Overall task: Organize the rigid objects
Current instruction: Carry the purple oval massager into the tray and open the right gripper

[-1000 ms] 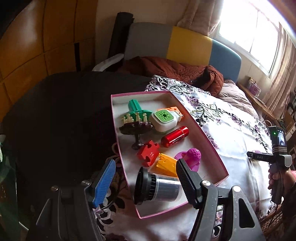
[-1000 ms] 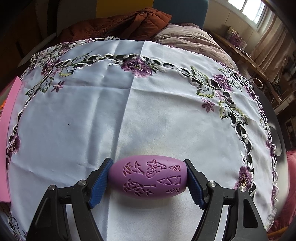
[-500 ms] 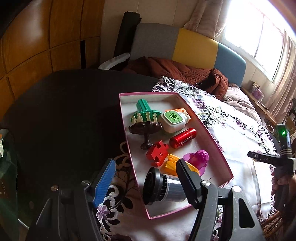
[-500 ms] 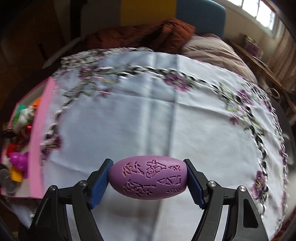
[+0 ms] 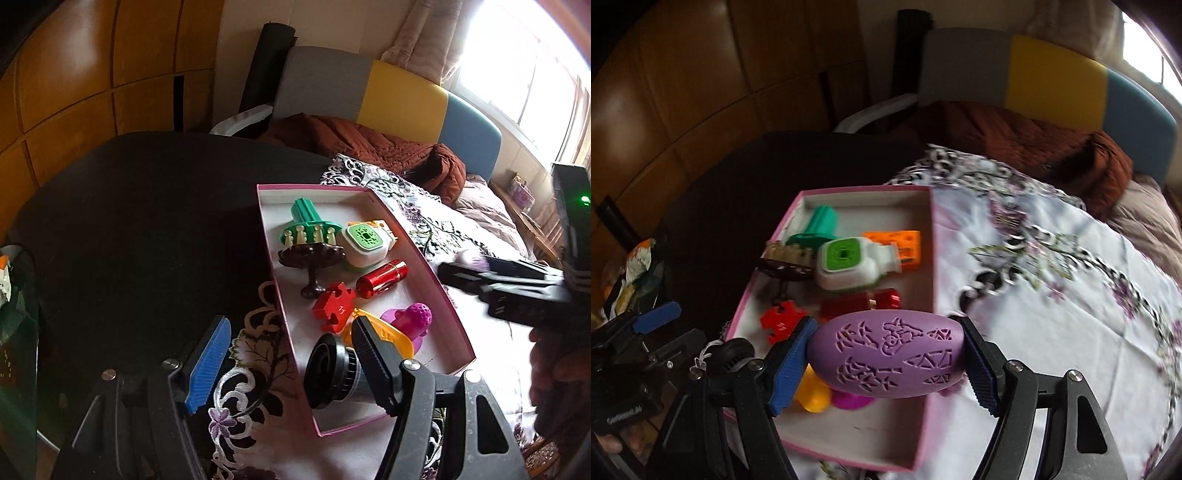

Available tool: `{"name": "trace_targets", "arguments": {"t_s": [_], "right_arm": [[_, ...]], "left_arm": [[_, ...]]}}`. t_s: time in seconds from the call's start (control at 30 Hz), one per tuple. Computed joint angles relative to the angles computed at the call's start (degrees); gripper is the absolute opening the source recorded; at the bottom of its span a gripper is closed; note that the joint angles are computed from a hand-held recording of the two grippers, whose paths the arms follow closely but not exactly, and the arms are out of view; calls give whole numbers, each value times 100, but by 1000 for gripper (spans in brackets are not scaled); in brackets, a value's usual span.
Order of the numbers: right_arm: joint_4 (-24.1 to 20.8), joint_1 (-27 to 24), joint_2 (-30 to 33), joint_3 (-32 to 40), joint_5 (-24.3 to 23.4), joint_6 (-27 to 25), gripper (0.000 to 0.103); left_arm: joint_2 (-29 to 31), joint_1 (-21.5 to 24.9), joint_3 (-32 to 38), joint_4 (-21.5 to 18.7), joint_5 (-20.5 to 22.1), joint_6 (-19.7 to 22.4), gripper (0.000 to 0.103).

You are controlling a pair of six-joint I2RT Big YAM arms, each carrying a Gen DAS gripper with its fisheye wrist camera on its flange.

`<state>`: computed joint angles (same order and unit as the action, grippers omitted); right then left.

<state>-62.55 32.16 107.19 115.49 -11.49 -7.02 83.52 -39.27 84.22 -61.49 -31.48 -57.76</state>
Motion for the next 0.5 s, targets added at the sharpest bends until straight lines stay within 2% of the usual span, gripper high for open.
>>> {"name": "trace_targets", "arguments": {"t_s": [0.13, 0.3, 0.43, 0.5], "right_arm": [[-128, 217, 340, 252, 130, -118, 76], [-312, 293, 704, 469, 207, 45, 76], [-451, 283, 803, 440, 225, -17, 76], [-326, 294, 746, 320, 274, -97, 76]], "left_arm": [[-60, 40, -96, 25, 37, -76, 69], [-105, 87, -206, 88, 113, -140, 69], [-143, 125, -279, 143, 156, -143, 69], [-137, 132, -289, 152, 165, -152, 69]]}}
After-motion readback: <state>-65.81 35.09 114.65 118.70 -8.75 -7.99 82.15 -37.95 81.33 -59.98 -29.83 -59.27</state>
